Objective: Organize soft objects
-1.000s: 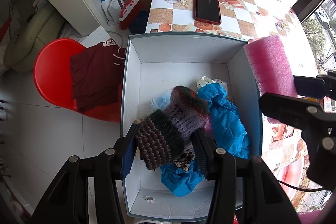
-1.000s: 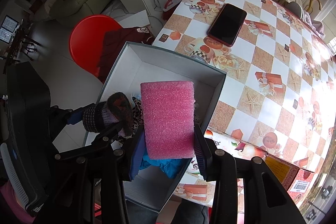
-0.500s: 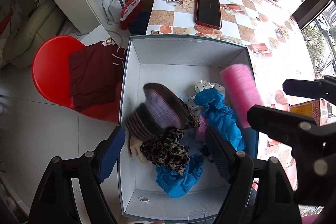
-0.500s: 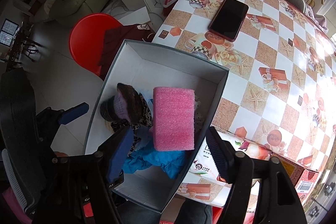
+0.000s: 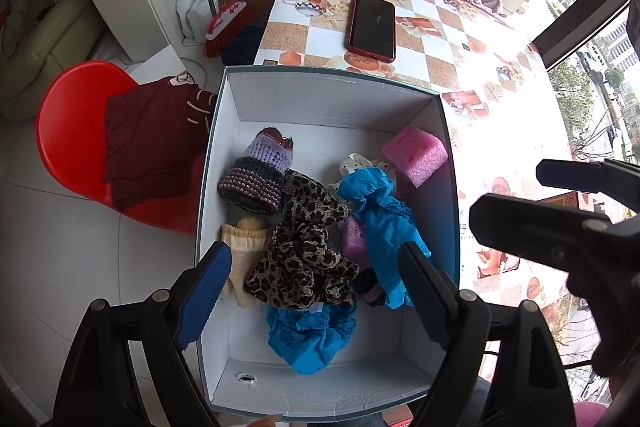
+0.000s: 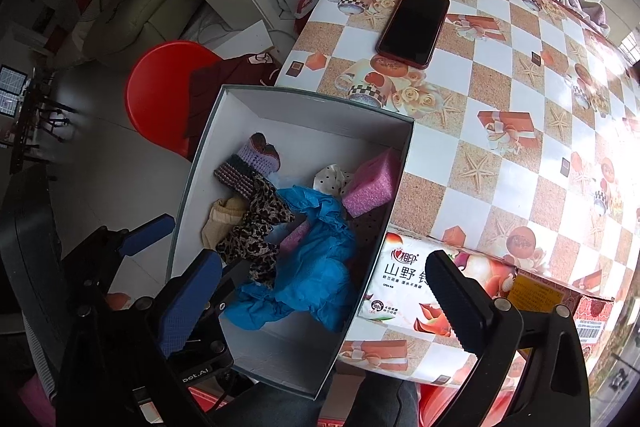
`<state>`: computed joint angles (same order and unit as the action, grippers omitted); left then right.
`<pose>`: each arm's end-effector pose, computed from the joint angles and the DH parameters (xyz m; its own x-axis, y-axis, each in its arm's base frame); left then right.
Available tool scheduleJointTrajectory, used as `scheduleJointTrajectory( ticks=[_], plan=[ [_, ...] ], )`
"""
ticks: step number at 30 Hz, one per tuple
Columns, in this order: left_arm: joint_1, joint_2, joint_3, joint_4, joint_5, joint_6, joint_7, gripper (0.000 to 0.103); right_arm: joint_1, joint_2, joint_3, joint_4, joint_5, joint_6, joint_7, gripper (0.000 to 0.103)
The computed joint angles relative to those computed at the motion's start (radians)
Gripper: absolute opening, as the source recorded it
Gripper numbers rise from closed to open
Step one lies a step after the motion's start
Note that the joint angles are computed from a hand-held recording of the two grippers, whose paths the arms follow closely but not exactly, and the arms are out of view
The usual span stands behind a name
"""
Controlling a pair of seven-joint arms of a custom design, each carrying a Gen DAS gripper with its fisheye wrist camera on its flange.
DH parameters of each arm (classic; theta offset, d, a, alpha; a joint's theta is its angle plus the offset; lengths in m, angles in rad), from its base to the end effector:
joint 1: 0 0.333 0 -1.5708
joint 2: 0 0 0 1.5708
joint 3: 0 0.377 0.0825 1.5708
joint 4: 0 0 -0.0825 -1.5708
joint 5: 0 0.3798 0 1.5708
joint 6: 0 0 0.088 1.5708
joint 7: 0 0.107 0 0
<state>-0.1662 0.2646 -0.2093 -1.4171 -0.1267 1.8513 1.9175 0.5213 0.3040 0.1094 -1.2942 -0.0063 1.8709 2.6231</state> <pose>0.6255 -0.2348 0.6291 -0.6390 -0.7611 0.1110 -0.7626 0.6081 -0.2207 0.5630 0.3930 0.6617 -0.3910 -0.8862 -0.2484 -0.8973 0.4271 -0.1113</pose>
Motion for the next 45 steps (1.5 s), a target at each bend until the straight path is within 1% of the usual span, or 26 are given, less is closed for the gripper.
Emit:
scheduleJointTrajectory(
  ticks=[4,8,15,25,37,45],
  plan=[
    [-0.021,-0.034,0.007,-0.061,0.087,0.089,-0.002,0.088,0.009,-0.003,-0.003,0.002,-0.020,-0.028,0.020,0.103],
    [-0.017,-0.039,0.006,-0.071,0.089,0.088,0.011,0.088,0.016,0.001,-0.004,0.018,-0.041,-0.063,0.030,0.103],
    [-0.017,-0.062,0.005,-0.103,0.097,0.118,0.022,0.088,0.024,0.005,-0.003,0.028,-0.054,-0.082,0.038,0.103],
    [-0.016,-0.055,0.006,-0.085,0.095,0.096,0.027,0.088,0.035,0.017,-0.005,0.061,-0.071,-0.109,0.045,0.103],
    [-0.008,-0.058,0.004,-0.082,0.080,0.092,0.099,0.088,0.053,0.014,-0.008,0.066,-0.096,-0.123,0.110,0.103],
    [-0.007,-0.047,0.003,-0.059,0.080,0.086,0.152,0.088,0.065,0.010,-0.010,0.063,-0.122,-0.110,0.157,0.103]
  ],
)
